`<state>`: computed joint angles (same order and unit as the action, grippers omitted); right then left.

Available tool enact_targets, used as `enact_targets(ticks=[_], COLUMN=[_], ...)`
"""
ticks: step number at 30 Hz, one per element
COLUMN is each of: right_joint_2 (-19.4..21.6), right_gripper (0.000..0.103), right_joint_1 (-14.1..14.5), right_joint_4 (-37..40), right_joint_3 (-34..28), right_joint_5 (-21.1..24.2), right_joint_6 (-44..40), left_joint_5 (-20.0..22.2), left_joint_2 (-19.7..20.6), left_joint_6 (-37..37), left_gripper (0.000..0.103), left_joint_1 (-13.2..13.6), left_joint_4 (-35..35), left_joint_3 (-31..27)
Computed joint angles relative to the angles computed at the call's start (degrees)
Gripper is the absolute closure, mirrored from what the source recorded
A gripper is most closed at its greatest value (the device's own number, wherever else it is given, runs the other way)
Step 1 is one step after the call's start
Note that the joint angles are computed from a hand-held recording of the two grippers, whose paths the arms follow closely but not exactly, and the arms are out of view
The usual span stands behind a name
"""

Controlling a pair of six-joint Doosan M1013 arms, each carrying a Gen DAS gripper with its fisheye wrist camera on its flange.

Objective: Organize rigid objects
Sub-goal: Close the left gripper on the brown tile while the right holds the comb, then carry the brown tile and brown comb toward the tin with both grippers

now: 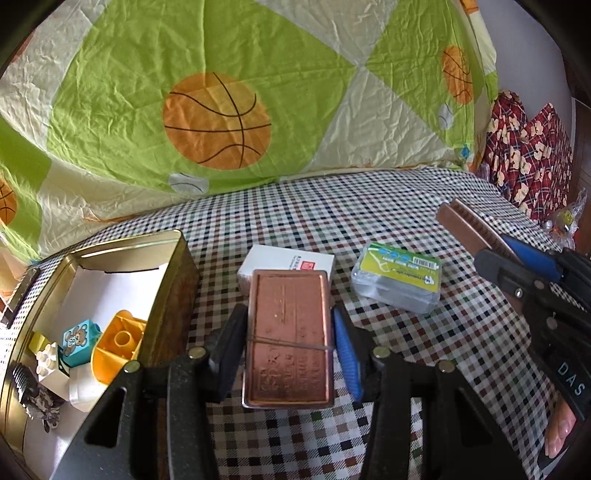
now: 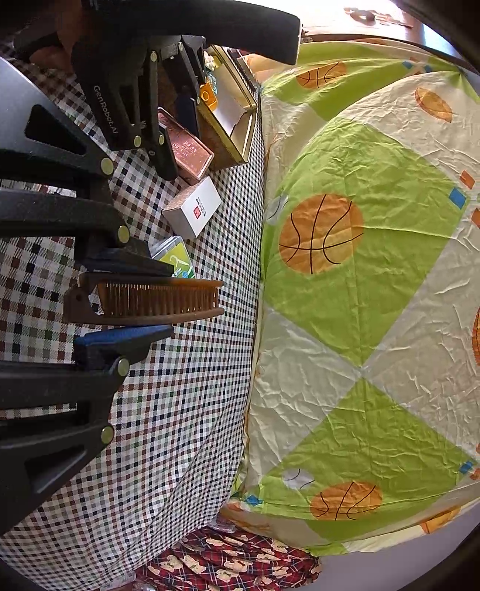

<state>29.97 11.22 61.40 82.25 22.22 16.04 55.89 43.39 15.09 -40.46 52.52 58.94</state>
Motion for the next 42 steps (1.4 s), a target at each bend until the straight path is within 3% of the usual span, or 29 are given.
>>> enact_targets(ticks=[9, 26, 42], right_joint_2=[-0.7, -2.4, -2.7], right_gripper=[0.076, 0.076, 0.076], right_joint_1=[-0.4, -1.6, -1.8], right_joint_4=[10.3, 36.5, 40.3], right_joint_3=[1.5, 5.8, 6.4], right_joint_5=[0.3, 3.2, 3.6], right_joint_6=[-10.4, -34.9, -37.7], left_joint_5=[0.5, 1.7, 3.4], left_joint_2=[-1.7, -3.5, -4.4], left_joint_6=[-9.4, -19.3, -24.9], left_gripper=[0.057, 0.057, 0.057], left_joint_1=[-1.6, -3.0, -4.0], left_joint_4=[10.6, 19.5, 24.5], left_joint_3=[3.6, 7.9, 10.2])
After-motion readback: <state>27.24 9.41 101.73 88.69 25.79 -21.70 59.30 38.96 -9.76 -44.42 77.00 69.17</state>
